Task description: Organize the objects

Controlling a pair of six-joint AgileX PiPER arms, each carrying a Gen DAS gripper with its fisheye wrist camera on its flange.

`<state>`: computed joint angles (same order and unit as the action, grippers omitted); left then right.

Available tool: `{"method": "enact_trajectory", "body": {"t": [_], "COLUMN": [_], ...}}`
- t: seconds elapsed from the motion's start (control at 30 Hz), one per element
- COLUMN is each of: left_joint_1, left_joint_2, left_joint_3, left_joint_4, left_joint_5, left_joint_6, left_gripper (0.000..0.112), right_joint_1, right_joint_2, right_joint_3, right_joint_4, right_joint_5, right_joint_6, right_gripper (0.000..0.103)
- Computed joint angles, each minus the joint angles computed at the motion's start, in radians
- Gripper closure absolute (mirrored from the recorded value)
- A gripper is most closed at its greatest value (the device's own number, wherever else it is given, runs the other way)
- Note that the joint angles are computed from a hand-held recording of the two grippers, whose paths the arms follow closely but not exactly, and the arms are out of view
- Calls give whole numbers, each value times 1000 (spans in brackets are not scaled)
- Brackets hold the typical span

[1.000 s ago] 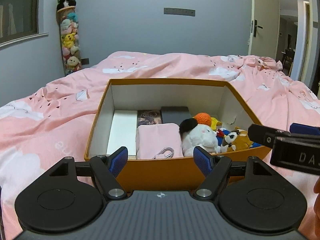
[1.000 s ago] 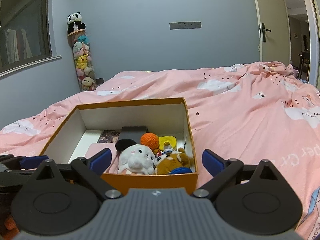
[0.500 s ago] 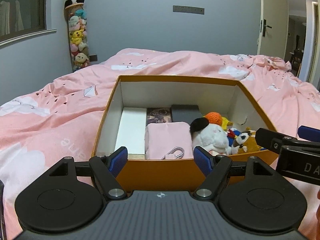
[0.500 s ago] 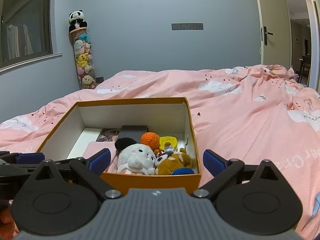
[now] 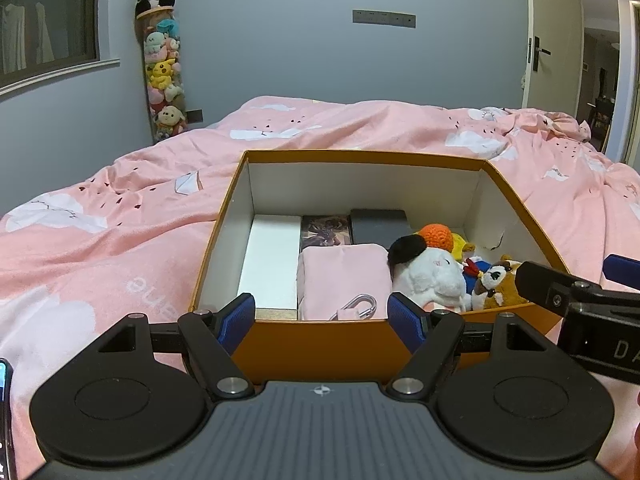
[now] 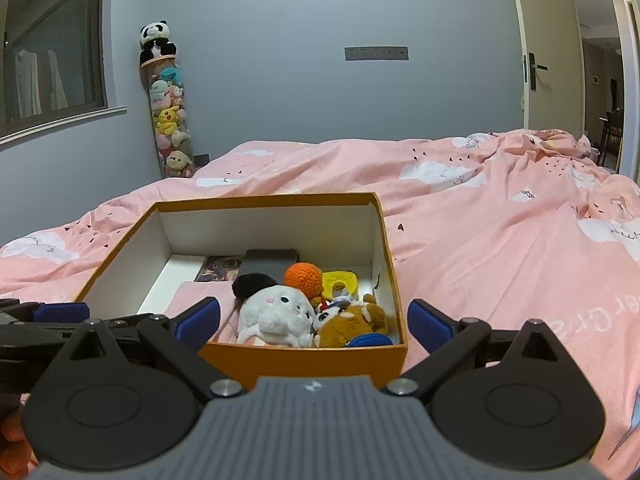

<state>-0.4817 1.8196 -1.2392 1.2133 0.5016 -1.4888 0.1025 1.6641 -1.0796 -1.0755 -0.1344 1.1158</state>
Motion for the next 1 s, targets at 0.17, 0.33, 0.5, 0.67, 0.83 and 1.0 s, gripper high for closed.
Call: {"method": "enact_trajectory", "body": {"t": [0.17,0.33,0.5,0.67,0.83,1.0], "left_joint_1": [-2,-2,-2,-2,-1,1], "left_joint_2": [-2,-3,-5,-9,-11,-11], "left_joint_3": [-1,-1,3,6,9,5], "left_joint_4": [-6,-11,-10,-13,-15,-26], "left_joint_5": [4,6,5,3,-2,-7], "left_joint_6": [1,5,8,14,18,29], "left_gripper": [24,24,24,24,24,24], "right_joint_1": [2,4,6,4,4,5], "right_joint_2": [-2,-3,-4,-3,-2,-1], "right_joint_3": [6,8,8,8,9,11], "right_joint_4": [1,12,19,2,3,12], "right_joint_5": [-6,-5,-3,-6,-8,-9], "right_joint_6": [-7,-17,-23,-8,-12,-20], "right_gripper": [3,3,3,3,3,3]}}
